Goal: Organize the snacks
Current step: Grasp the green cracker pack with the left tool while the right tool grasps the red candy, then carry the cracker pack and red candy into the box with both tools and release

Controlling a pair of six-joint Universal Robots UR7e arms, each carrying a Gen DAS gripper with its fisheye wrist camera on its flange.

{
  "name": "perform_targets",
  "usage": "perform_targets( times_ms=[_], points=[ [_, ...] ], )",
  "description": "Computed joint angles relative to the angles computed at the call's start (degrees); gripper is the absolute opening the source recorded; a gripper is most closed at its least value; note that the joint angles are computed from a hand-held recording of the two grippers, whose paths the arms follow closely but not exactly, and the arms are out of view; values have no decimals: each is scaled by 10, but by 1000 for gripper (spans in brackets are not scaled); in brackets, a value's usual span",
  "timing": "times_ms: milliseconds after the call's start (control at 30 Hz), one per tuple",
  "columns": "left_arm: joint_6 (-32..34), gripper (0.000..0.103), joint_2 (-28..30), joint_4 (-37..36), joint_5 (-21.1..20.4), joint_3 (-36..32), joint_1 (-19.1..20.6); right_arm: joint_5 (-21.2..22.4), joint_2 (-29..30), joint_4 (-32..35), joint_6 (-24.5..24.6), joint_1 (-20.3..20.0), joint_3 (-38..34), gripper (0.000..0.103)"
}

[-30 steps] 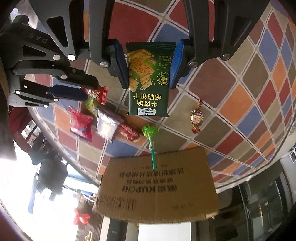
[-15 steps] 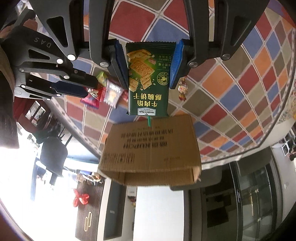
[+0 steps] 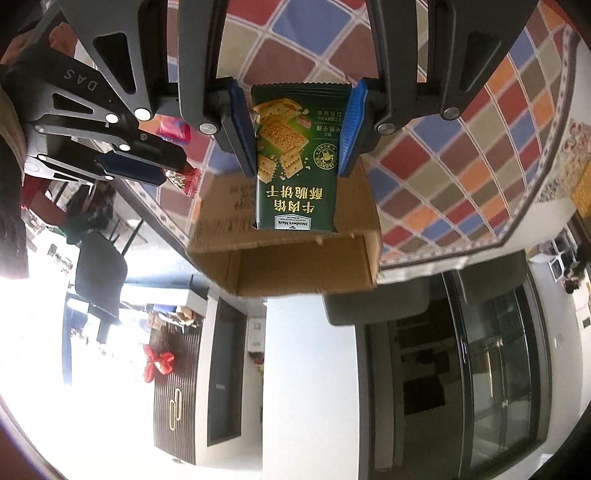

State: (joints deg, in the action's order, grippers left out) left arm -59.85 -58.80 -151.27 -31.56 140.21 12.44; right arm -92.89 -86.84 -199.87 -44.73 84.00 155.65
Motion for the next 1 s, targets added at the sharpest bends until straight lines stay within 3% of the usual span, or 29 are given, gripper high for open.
perform_targets(
  times_ms=[400, 700, 1000],
  points=[
    [111, 43, -12, -60, 36, -41, 53, -7, 33, 0, 51, 65, -73, 26],
    [183, 43, -4, -95, 29, -80, 99, -34, 73, -8, 63, 100, -130, 26],
    [262, 43, 22, -141, 9, -125, 154, -61, 118, 4, 71, 106, -180, 26]
  ],
)
